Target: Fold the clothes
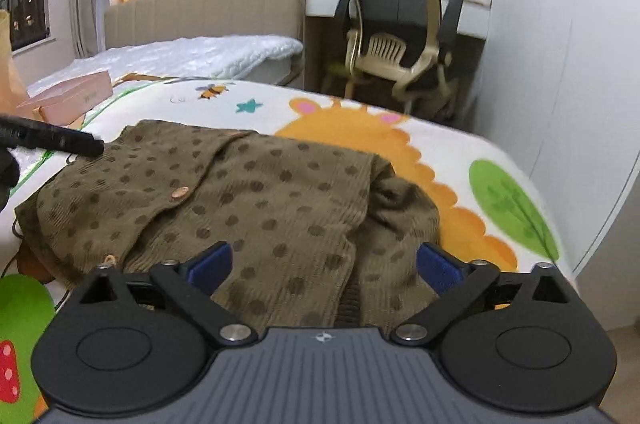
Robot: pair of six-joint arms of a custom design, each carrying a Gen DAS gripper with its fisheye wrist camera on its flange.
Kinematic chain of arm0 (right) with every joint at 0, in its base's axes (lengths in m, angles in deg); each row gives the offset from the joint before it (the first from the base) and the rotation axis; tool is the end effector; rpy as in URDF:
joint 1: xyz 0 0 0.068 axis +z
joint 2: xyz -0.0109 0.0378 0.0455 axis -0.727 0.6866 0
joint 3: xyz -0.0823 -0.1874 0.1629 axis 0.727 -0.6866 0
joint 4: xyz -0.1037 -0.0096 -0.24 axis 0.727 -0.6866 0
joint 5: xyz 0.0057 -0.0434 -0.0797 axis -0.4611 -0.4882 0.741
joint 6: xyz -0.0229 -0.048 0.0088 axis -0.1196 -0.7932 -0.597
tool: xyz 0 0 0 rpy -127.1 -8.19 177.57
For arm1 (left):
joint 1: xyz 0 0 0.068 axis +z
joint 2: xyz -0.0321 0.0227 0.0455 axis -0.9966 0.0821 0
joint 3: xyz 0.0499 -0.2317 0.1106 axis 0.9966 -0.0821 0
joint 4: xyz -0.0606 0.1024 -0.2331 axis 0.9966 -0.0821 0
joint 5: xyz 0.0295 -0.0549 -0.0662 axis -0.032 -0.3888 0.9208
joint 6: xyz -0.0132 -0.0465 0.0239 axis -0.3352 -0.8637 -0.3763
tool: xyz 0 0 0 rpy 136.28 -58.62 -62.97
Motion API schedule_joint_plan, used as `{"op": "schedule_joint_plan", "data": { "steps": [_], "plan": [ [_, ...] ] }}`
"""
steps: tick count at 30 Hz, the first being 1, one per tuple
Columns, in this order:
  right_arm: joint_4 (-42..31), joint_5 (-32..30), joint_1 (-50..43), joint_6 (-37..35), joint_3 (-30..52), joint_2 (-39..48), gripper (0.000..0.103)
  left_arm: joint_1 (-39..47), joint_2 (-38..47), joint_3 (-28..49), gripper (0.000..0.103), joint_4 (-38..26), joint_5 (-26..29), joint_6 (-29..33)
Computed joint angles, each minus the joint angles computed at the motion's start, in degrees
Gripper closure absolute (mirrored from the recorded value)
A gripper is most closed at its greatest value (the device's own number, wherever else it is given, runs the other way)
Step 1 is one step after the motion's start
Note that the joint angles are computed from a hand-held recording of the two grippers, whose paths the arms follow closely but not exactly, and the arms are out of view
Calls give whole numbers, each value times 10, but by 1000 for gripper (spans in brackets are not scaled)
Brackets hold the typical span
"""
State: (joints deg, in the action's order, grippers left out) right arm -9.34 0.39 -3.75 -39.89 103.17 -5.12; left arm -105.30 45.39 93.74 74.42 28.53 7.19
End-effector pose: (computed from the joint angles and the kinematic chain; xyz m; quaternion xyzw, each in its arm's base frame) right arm 0.1198 0.0885 0.1934 -0.0931 0.8771 0.0240 0.4706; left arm 0.2489 -0.0994 0.2092 0.1357 0.8693 -0.2163 0.4233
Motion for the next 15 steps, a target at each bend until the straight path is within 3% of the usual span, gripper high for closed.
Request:
{"op": "schedule_joint_plan", "data": {
  "steps": [4,6,9,15],
  "plan": [
    [25,47,20,23,12,109,0,-66,-42,-41,9,-23,-96,32],
    [41,41,14,37,-1,109,0,-93,-34,-52,9,-33,-149,37],
    [51,22,-2,45,-17,90,0,-93,-51,-95,7,-2,-154,26],
    [56,-18,-31,50,-29,70,0,-101,-60,-106,1,4,-183,5]
  ]
}}
